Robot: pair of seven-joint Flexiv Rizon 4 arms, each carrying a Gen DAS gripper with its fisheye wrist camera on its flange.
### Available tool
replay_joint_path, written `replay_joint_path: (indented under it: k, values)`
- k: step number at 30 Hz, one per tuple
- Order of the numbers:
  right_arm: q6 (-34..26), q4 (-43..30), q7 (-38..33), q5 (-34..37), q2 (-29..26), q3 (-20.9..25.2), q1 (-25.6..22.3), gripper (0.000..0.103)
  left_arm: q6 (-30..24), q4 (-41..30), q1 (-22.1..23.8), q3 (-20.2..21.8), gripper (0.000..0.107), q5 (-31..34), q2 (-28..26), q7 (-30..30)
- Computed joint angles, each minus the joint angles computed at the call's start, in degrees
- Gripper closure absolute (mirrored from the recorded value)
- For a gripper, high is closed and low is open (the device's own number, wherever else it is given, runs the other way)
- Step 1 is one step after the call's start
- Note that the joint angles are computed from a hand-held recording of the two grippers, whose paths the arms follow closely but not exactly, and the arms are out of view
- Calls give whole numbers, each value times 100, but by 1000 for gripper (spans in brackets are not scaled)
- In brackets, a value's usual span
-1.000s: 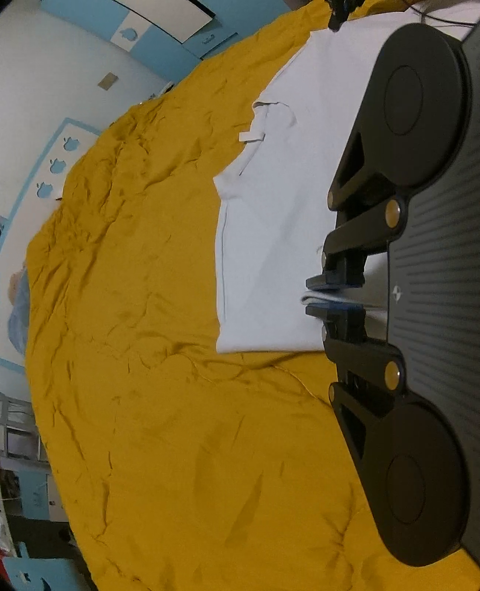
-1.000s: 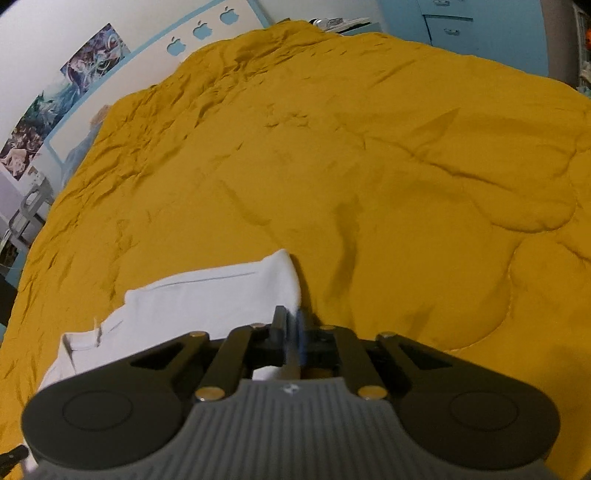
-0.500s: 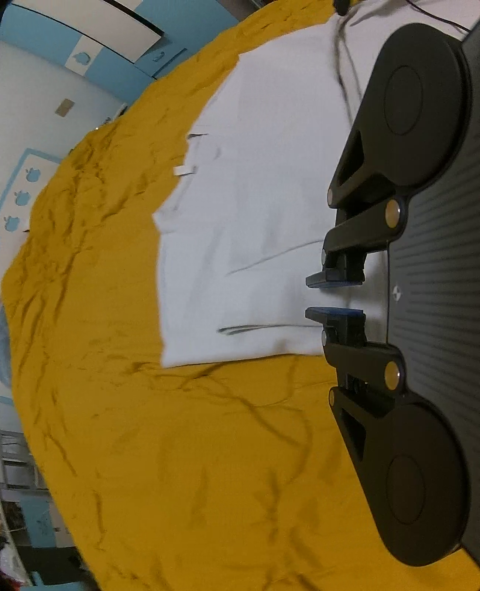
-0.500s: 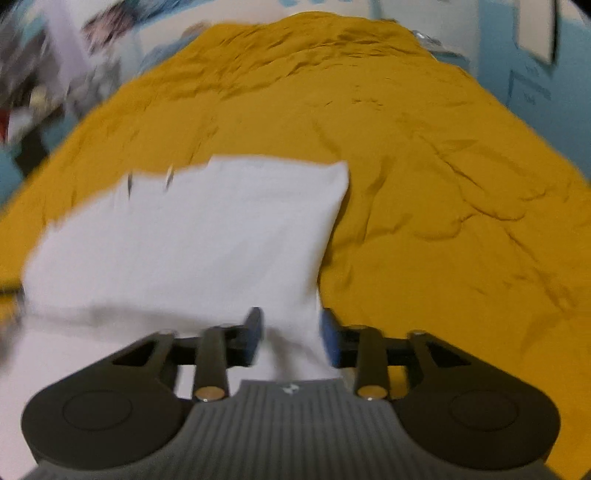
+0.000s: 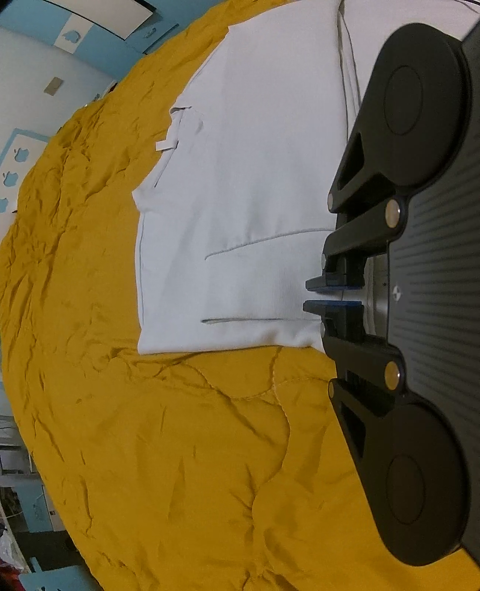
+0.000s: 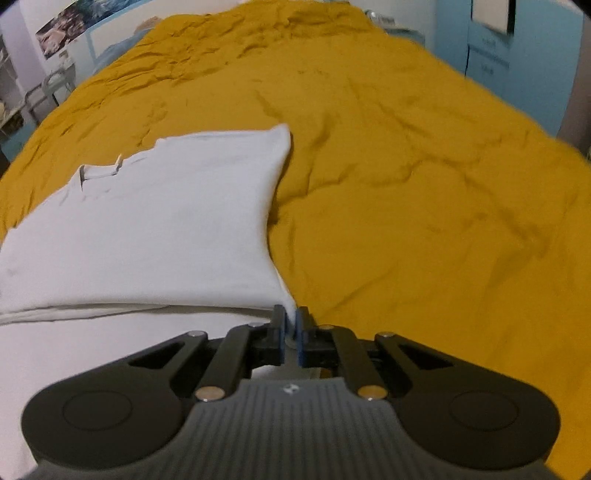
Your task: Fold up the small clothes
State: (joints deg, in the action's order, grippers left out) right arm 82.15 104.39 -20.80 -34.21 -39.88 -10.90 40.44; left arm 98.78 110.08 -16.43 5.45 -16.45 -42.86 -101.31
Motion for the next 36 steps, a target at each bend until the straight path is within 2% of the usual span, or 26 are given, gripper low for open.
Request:
replay_joint_path:
  k: [4,7,11,14,16,18,22,26,28,31,32,34,36]
  values:
    - [4,76,-38,55,138,86,-31,99,-7,286,-81,67,98,107,304,51]
    - [46,335,29,-131,417,-90,150,92,183,594,-66,-15,95,246,593,155]
    - [257,730,15,-438,843,-118,256,92,471,1095,279,-544,90,550,1032,416]
    - [330,1002,-135,-760,1210,-71,290,86,485,1426,531,-941,86,715,1326,548]
    - [321,1132,-356,-903,1428,171,151,81,529,1695,999,-1493,86,916,1480,580]
    - [252,1225,-818,-822,1601,709,-165,81,590,1943,1289,-1858,86,1090,1581,565]
    - [-104,1416,-1628,-399,1821,1607,-538,81,678,2376,1510,-2233,86,1402,1745,514]
    - [-35,1790,-1784,-203,1974,1882,-442,81,699,2749,1662,-2538,86,1757,1902,516]
    - [27,1993,-1793,-223,2048,1931,-327,76,597,2876,1613,-2559,86,1867,1977,587]
    - [65,2256,-1804,-388,2120,1890,-131,69,495,2961,847,-1888,86,1733,2037,700]
    - [129,2387,-1614,-671,2167,1669,48,69,563,3011,694,-1748,86,1684,2026,693]
    - [271,2600,-1059,-1282,2240,1263,326,69,694,3130,660,-1744,86,1608,2031,579]
    - [318,2714,-721,-1508,2294,1241,301,69,733,3214,399,-1539,86,1543,2106,572]
